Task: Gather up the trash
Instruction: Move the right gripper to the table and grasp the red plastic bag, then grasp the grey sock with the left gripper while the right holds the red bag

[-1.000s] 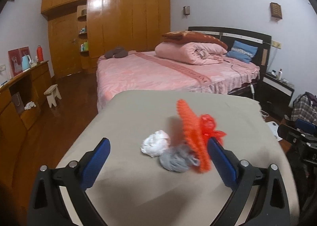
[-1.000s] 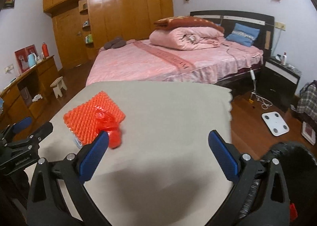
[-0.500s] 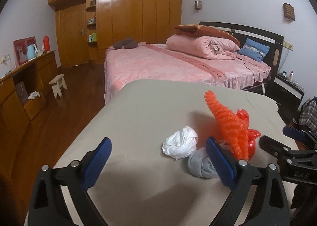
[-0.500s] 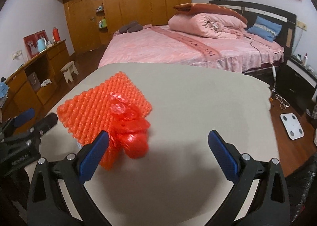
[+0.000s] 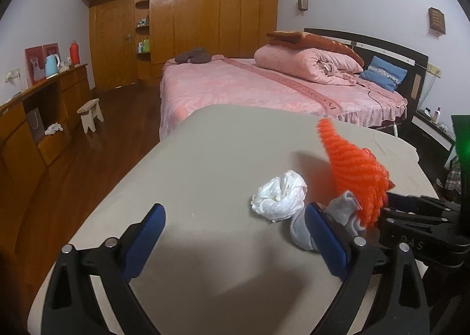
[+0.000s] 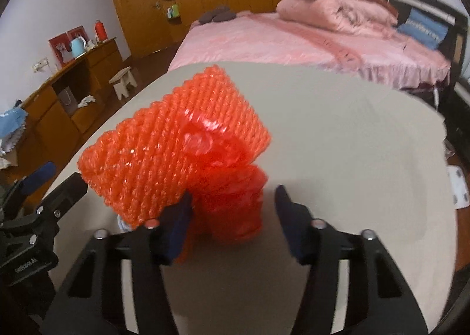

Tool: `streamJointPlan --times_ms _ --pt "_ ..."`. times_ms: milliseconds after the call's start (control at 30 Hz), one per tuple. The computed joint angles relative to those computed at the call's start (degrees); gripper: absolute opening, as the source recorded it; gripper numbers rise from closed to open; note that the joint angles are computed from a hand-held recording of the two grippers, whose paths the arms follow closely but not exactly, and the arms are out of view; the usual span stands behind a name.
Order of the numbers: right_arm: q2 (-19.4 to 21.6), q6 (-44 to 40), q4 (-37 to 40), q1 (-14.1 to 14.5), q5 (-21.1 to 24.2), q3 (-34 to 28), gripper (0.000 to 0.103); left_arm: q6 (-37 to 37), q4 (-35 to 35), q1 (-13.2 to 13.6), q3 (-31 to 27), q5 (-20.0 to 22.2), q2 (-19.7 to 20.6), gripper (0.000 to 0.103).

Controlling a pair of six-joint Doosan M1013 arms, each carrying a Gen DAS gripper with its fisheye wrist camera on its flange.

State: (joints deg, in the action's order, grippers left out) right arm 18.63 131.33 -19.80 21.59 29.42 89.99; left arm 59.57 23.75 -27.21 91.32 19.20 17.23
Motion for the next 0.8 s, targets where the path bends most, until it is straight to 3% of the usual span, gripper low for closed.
streamJointPlan --times_ms 33,133,433,800 --pt "-0.1 -3.0 3.5 -0.4 -0.7 0.2 0.038 0.3 -0.3 0.0 0.1 -0.1 0.0 0.094" --pt "-0.9 -4.1 4.4 -0.4 -2.0 1.1 0.036 1.0 -0.9 -0.1 0.1 -0.4 -0.2 0.094" --pt "-4.4 5.8 -4.7 -0.2 -2.2 4.3 0.036 7.2 -7.3 -1.0 0.1 -2.3 -0.7 0.091" --pt "-7.3 12.1 -10.1 -1.3 -1.1 7.6 0.036 22.0 -22.3 -2.9 -1.9 -2.9 0.0 0.089"
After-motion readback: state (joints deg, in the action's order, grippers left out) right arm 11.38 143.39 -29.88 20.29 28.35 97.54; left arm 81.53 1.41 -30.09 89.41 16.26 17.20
